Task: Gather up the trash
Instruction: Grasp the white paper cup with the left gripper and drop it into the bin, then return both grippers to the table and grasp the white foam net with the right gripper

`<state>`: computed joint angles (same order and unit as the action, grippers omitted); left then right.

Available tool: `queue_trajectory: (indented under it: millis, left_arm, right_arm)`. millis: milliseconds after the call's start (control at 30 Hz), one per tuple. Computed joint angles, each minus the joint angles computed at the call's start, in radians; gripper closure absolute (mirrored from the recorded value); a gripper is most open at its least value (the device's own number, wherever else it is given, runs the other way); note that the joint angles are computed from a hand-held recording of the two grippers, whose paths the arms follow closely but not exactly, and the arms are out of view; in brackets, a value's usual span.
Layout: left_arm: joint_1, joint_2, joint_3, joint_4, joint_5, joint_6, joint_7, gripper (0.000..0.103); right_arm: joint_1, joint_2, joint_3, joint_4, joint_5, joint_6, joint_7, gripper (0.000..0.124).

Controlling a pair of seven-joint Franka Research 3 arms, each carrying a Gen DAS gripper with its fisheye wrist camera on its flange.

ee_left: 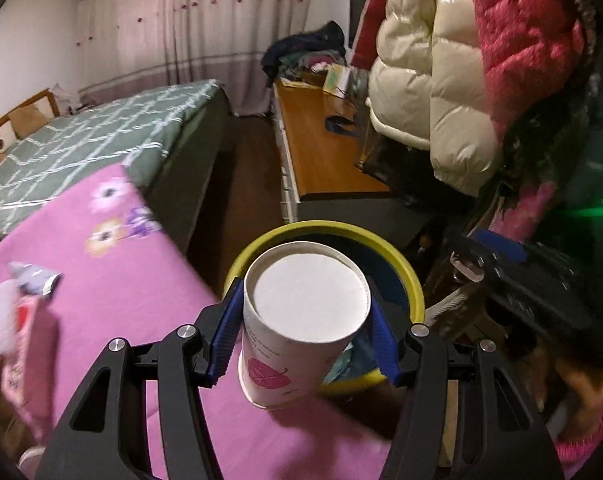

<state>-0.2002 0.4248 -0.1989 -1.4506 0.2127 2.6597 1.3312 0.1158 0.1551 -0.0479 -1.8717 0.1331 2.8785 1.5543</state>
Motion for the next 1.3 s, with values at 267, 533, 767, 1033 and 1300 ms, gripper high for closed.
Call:
queue_trajectory:
  millis: [267,533,767,1033,1300]
  left_arm:
    - [-0.065,0.246,0.041,0.336,0.042,-0.098,-0.034,0.019]
    - [-0.02,0.038,0.062,0.067,0.048,0.022,-0.138,0.016]
    - [0.041,-0.337,0.106,-0.379,0.2,0.145,-0.34,0.013]
    - [0.284,-0.785,0.052,-0.799,0.486,0.111,-0.698,0.01]
    - [0.428,-1.055,0.054,-1.028,0.508,0.066,-0.775,0.01]
  right_arm:
    - [0.003,0.016,-0.011,0.005,-0.028,-0.029,0.025,0.083]
    - [0.005,0.021,0.009,0.007,-0.012,-0.036,0.002,0.082]
    - [0.027,0.033,0.078,0.034,0.108,-0.059,-0.142,0.082]
    - [0.101,0.03,0.179,0.095,0.295,-0.099,-0.378,0.082]
    - [0.201,0.056,0.264,0.227,0.524,-0.256,-0.63,0.075]
